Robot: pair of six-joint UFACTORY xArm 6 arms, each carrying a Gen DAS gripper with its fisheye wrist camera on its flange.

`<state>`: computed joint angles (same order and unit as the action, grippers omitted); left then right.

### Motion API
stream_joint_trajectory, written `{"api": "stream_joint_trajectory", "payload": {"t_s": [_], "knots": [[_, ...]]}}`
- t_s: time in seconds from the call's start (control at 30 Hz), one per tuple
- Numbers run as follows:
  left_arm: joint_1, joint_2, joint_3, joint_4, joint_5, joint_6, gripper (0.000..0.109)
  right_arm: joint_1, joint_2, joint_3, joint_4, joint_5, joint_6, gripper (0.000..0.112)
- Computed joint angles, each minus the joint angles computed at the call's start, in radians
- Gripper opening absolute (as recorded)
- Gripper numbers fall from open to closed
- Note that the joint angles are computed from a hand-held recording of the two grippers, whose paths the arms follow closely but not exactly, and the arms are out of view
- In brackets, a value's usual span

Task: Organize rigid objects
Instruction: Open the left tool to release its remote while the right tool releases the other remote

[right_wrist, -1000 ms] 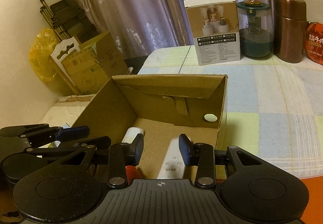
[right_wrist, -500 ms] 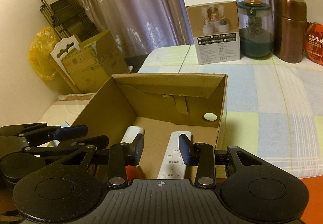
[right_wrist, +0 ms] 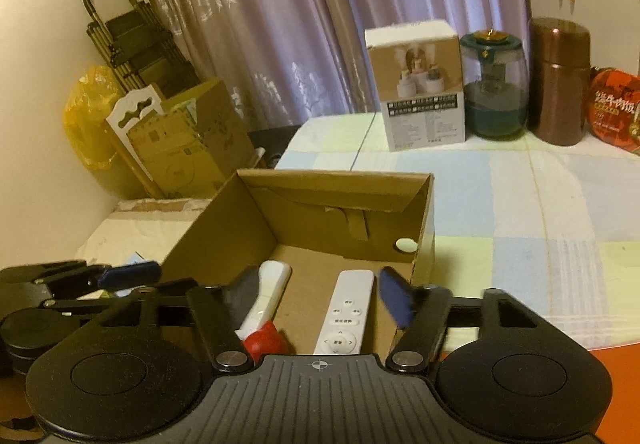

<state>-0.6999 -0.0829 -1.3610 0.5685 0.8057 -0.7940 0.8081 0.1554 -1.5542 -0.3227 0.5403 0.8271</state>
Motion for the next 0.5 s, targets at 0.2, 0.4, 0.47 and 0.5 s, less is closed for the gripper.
{"api": "stream_joint_trajectory", "payload": {"t_s": [0.2,0.4,0.47,0.5], "knots": [[-0.034,-0.07,0.033,0.027,0.048,-0.06,0.063,0.024,-0.056,0.023,-0.026,0.04,0.004,0.079],[-0.073,-0.136,0.062,0.045,0.098,-0.093,0.085,0.058,-0.136,0.077,-0.072,0.091,0.073,0.086],[-0.091,-0.159,0.073,0.057,0.113,-0.105,0.091,0.071,-0.159,0.09,-0.082,0.115,0.076,0.087],[-0.101,-0.171,0.08,0.066,0.121,-0.114,0.094,0.079,-0.172,0.097,-0.086,0.127,0.081,0.087]]}}
